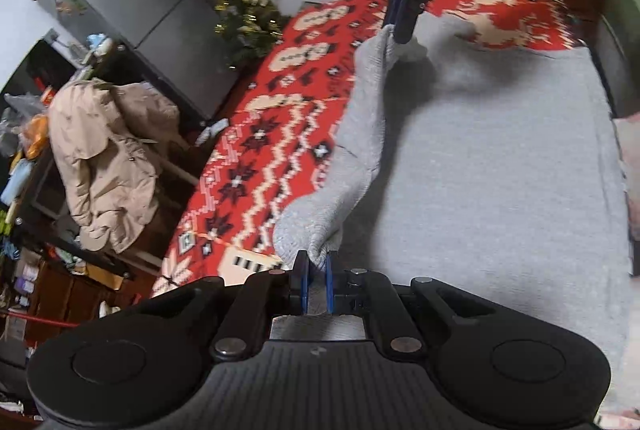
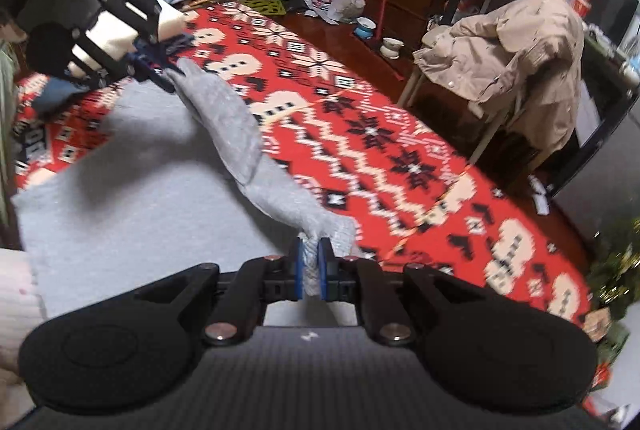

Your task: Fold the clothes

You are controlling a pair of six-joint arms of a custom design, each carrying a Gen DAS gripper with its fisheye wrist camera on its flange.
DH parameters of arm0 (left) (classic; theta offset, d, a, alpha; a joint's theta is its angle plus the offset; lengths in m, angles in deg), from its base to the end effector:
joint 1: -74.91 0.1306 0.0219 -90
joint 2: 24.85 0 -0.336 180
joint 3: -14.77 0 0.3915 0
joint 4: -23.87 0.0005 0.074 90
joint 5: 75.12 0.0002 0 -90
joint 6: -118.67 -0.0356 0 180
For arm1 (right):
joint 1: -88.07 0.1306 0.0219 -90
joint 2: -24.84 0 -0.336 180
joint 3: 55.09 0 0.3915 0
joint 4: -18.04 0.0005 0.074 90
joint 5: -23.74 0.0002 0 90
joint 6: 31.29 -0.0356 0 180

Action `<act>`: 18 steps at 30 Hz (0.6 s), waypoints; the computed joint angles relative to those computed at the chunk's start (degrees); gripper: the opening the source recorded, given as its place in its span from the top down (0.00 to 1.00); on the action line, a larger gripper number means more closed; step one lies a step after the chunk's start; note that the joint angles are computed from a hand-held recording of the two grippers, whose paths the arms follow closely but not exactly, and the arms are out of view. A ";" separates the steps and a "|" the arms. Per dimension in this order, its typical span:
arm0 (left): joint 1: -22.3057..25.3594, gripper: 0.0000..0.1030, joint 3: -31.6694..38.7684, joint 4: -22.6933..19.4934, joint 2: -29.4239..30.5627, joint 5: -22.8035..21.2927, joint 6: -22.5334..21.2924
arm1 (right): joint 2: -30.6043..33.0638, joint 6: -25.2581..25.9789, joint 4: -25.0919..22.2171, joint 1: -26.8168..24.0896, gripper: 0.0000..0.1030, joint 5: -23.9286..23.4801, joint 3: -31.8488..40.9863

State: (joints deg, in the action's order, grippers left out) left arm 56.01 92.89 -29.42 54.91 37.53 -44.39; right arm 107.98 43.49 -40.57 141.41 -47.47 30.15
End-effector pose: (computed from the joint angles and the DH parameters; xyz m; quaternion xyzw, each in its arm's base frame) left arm 0.3878 -0.1478 0.3625 0.7134 0.6072 -0.0322 0.3483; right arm 0.2677 0.3396 0.3886 -0.2641 0.9083 0.0309 0.3229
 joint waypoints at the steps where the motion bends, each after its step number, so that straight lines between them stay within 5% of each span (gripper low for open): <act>1: -0.16 0.92 0.91 -0.87 0.97 -0.25 0.78 | -0.17 -0.91 0.33 0.15 0.93 -0.59 -0.25; 11: -0.53 0.92 21.49 -10.54 21.99 0.44 21.82 | 1.76 -10.59 8.95 -13.26 0.93 -15.00 -2.83; 18: 0.20 0.93 29.58 -7.89 29.77 2.22 32.51 | 5.73 -10.59 14.28 -19.25 0.93 -16.84 -2.27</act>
